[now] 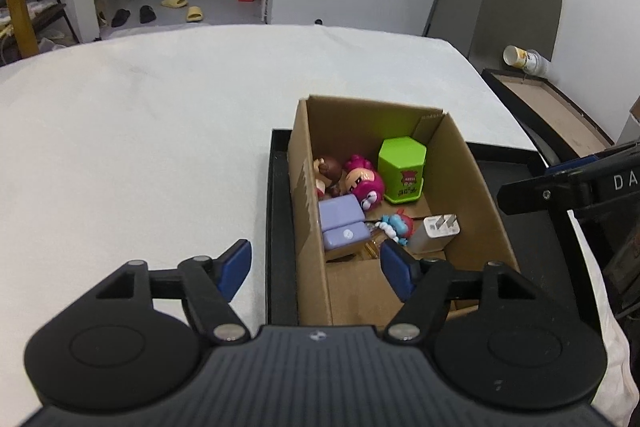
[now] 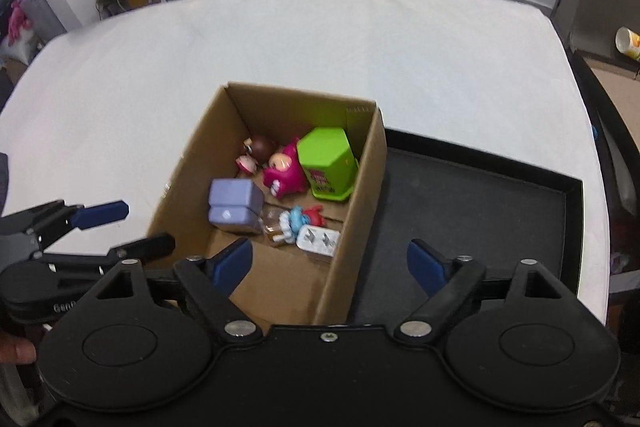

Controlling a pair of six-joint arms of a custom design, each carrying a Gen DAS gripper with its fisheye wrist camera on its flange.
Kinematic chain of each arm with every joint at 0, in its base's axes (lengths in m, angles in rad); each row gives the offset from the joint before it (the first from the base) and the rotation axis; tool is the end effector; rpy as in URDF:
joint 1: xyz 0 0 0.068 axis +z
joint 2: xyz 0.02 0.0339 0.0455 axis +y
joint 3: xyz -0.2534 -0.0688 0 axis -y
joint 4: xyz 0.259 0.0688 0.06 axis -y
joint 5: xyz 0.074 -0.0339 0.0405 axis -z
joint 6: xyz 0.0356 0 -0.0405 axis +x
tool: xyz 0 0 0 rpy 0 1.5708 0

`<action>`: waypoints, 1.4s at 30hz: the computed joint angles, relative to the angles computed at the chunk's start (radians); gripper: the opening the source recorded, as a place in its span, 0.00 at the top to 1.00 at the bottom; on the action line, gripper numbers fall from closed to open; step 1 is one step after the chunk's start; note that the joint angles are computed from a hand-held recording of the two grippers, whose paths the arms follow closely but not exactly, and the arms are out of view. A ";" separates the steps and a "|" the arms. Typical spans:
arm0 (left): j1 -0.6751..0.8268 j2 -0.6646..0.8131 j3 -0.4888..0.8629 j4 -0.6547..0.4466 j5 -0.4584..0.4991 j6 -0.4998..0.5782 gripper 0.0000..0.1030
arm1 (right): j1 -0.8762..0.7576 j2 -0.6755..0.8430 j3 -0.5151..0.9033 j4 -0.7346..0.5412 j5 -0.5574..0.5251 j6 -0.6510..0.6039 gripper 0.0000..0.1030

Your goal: Organize rigid objects

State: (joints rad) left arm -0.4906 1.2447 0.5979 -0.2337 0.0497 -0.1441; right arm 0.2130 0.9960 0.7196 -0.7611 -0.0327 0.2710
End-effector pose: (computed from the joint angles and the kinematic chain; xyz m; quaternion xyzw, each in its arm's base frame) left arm 0.2209 -0.1200 0.1609 0.1704 0.9252 -0.1278 0.3140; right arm 0.1986 0.0442 0.2189 0.0237 0.9643 0.0784 0.2520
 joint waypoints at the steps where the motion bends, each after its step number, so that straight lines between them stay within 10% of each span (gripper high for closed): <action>1: -0.004 -0.011 0.005 -0.012 -0.006 -0.003 0.32 | 0.002 -0.016 0.003 -0.007 -0.004 0.006 0.15; 16: -0.093 -0.281 0.087 -0.320 -0.116 -0.066 0.32 | -0.041 -0.168 0.033 -0.142 -0.065 0.050 0.05; 22: -0.114 -0.288 0.181 -0.451 -0.105 -0.124 0.07 | -0.032 -0.206 0.120 -0.215 -0.037 0.067 0.00; 30: -0.189 -0.349 0.277 -0.580 -0.164 -0.182 0.01 | 0.016 -0.247 0.238 -0.342 -0.006 0.168 0.00; 42: -0.318 -0.502 0.358 -0.755 -0.274 -0.227 0.01 | 0.306 -0.361 0.392 -0.606 0.243 0.453 0.00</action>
State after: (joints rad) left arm -0.8091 0.7428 0.9560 -0.9890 -0.2243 -0.3709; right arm 0.5194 0.6350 1.1117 -1.3672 0.2105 0.7243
